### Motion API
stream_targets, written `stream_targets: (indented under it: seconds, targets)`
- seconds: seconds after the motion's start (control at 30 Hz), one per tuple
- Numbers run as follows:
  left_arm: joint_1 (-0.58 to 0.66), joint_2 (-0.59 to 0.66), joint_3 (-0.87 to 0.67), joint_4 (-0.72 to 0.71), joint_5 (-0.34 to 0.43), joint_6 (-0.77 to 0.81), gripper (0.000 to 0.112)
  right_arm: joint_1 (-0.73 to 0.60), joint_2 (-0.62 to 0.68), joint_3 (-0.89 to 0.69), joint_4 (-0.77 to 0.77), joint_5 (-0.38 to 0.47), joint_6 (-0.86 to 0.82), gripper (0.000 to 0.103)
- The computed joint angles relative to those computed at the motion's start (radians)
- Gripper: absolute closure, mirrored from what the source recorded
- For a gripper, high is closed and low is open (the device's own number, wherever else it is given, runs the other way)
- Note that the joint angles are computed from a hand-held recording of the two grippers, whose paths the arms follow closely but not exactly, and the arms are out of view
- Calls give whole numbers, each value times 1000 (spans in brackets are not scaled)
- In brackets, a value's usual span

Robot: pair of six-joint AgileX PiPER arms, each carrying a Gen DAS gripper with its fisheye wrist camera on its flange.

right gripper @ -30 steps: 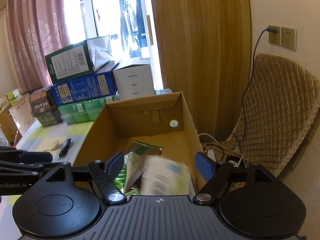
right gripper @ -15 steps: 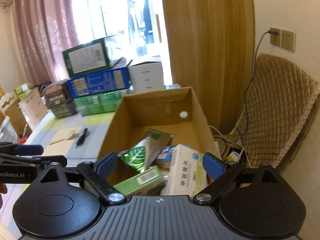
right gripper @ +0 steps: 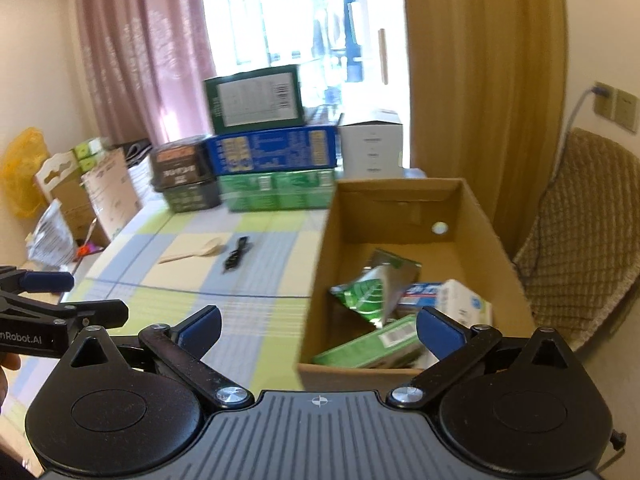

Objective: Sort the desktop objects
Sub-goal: 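Move both tools back to the wooden spoon and black cable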

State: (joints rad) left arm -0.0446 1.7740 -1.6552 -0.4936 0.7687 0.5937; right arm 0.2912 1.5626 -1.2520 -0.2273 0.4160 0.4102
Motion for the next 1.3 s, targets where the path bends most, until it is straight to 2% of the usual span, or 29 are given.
stream_targets:
  seconds: [0.53,0.87,1.2,1.3]
  targets:
    - [259,-26,71,-114,54,191,11,176,102,-102,-130,57,129,2]
    - [347,26,9,-127,93,293,11,239,181,-191,-149,91,157,2]
    - [343,213,-208,-87,119,359,11,199,403,-429,27,137,-28,2]
    - [339,315,-351,-70,172,361,11,175,505,-552,91,172,-84,2]
